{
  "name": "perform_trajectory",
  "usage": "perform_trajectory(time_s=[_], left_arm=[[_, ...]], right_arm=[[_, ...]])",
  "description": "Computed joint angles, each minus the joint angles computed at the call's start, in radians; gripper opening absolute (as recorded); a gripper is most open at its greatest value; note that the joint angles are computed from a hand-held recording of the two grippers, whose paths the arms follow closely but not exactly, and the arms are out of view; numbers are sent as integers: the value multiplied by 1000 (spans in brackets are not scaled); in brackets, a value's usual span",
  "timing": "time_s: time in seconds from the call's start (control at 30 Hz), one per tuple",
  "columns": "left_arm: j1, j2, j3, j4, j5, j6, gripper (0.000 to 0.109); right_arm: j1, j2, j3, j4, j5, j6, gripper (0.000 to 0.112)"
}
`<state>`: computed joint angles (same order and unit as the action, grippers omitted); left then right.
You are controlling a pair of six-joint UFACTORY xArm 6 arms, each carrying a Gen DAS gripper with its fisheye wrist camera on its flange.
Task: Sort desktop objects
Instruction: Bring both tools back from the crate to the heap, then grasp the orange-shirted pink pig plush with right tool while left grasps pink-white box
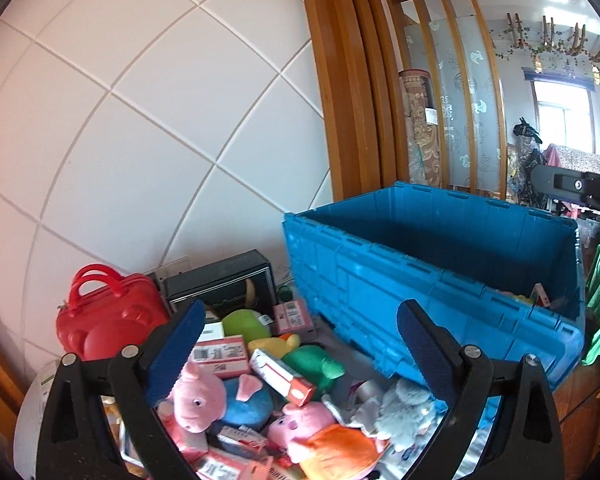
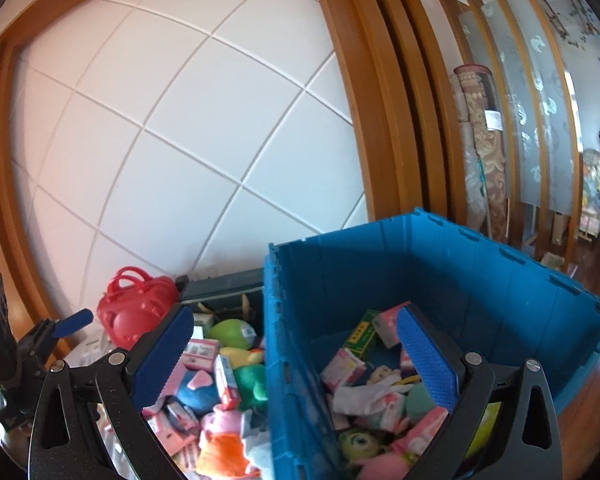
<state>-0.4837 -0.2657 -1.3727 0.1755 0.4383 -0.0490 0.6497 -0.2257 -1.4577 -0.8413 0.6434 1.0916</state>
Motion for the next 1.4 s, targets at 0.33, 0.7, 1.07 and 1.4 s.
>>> perform_trajectory(time_s=[0.33, 0.7, 1.07, 1.4], left_arm=[[260, -222, 290, -266, 13, 341, 98], [327, -262, 522, -328, -11, 340, 98], [285, -197, 564, -210, 42, 81, 98], [260, -32, 453, -150, 34, -154, 98]], right_arm=[[169, 221, -140, 5, 14, 62, 103], [186, 416, -110, 326, -89, -167, 103], [134, 669, -287, 720, 13, -617, 103], [87, 943, -653, 751, 268, -699, 102]])
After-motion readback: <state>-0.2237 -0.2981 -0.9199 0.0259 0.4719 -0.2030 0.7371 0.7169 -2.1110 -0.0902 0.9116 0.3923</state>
